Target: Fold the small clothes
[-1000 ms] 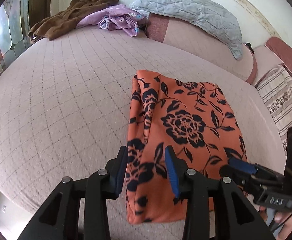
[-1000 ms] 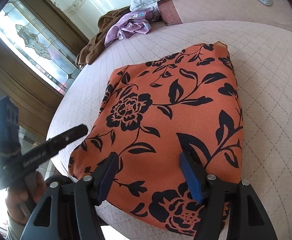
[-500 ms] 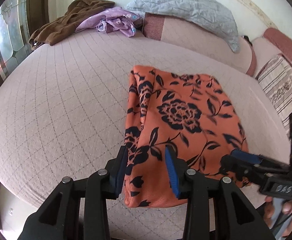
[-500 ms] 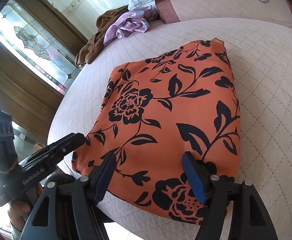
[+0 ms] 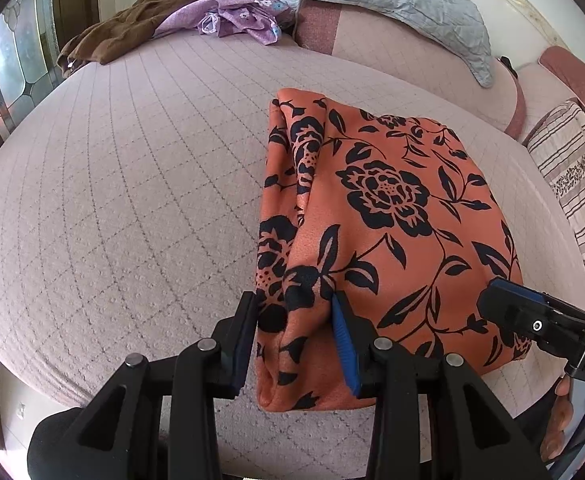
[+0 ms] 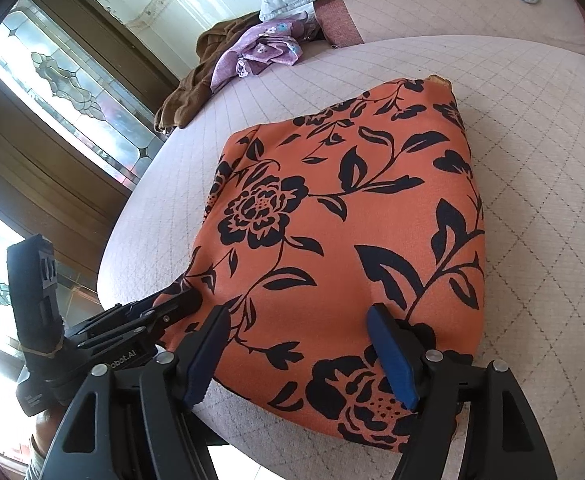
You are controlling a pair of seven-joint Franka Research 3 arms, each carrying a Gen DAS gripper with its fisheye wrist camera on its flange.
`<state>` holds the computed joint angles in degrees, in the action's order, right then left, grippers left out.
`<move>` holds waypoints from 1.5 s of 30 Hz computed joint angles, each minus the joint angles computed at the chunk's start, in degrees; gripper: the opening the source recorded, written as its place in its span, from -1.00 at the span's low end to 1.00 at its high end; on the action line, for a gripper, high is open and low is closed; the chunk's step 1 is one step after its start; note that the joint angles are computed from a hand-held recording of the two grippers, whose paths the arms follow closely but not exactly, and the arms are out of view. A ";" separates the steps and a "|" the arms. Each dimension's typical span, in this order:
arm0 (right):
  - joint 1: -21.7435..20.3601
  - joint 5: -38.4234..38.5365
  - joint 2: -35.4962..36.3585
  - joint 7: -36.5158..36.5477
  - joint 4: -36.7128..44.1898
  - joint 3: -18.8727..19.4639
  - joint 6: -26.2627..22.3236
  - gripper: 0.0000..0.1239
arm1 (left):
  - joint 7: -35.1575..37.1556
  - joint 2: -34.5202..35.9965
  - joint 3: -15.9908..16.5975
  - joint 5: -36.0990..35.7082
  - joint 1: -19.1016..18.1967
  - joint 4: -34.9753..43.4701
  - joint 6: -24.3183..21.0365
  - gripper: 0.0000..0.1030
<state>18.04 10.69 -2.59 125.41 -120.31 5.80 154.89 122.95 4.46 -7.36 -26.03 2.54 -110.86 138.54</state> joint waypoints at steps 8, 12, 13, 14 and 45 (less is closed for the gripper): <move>0.17 2.39 -0.29 -2.37 -0.73 -0.17 1.00 0.21 | 1.77 1.62 -0.01 -3.02 1.06 0.72 -2.46 -0.13; 0.23 8.00 -1.22 -6.11 -1.45 -0.71 1.31 0.20 | 3.52 0.91 0.21 -6.54 2.35 1.89 -5.93 -0.13; 0.26 9.98 -2.63 -6.75 -3.17 -0.80 4.34 0.20 | 4.57 0.62 0.32 -8.02 2.66 2.18 -6.48 -0.09; 0.03 10.23 -3.95 -6.34 -4.79 -0.71 7.19 0.21 | 5.59 0.47 0.48 -9.58 2.94 2.58 -6.92 0.05; -8.19 3.41 -3.55 -11.98 2.59 -5.68 -2.10 -0.43 | -2.35 17.63 -8.74 -14.09 -0.42 26.25 -14.65 -0.25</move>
<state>9.85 14.10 -6.14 113.43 -117.72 0.13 152.80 120.60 22.09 -16.10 -40.12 2.12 -84.60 123.89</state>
